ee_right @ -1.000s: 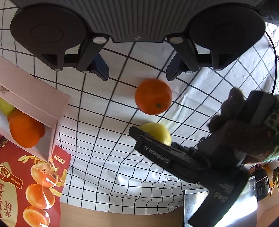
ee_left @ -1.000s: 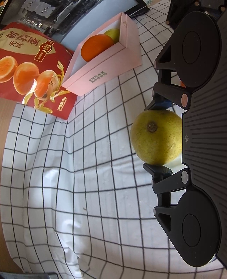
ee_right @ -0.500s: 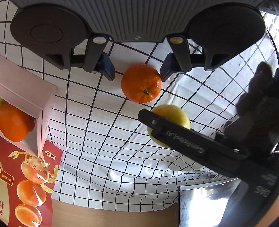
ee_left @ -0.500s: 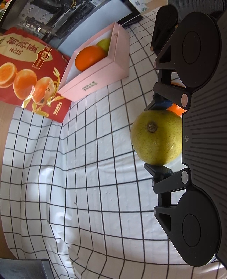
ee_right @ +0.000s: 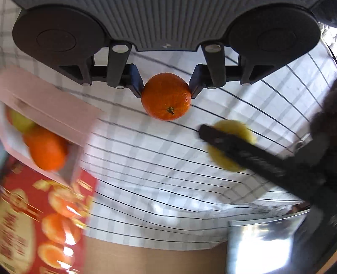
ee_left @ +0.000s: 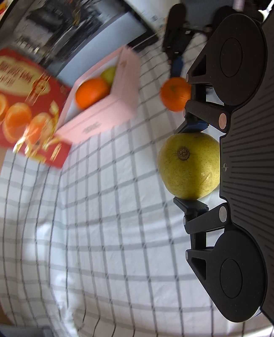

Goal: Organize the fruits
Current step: 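Carry the pear and tangerine into the pink box and open both tools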

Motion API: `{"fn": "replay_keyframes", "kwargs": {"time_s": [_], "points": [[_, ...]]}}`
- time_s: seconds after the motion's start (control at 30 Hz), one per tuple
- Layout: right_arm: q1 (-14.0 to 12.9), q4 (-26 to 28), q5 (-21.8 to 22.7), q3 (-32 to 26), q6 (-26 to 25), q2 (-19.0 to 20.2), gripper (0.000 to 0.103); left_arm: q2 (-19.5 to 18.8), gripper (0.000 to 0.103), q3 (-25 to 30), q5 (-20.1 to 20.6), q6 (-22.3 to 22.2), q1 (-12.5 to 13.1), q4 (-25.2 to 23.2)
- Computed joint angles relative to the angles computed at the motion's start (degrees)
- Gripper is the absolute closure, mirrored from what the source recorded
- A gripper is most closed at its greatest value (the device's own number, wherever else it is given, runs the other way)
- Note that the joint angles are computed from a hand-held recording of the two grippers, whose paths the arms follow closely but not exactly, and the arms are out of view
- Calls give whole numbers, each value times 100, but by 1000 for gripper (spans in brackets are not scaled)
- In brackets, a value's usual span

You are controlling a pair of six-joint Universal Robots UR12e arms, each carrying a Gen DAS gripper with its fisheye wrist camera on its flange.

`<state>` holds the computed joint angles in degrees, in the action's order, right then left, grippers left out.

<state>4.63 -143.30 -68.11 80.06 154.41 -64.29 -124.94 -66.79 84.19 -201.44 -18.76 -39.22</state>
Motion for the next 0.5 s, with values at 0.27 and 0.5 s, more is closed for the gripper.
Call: {"fn": "replay_keyframes", "kwargs": {"time_s": [0.27, 0.5], "points": [[-391, -311, -650, 197, 745, -207, 56, -434, 37, 798, -696, 397, -150, -84], [-535, -1100, -914, -551, 807, 98, 56, -1510, 37, 3094, -800, 724, -167, -452]]}}
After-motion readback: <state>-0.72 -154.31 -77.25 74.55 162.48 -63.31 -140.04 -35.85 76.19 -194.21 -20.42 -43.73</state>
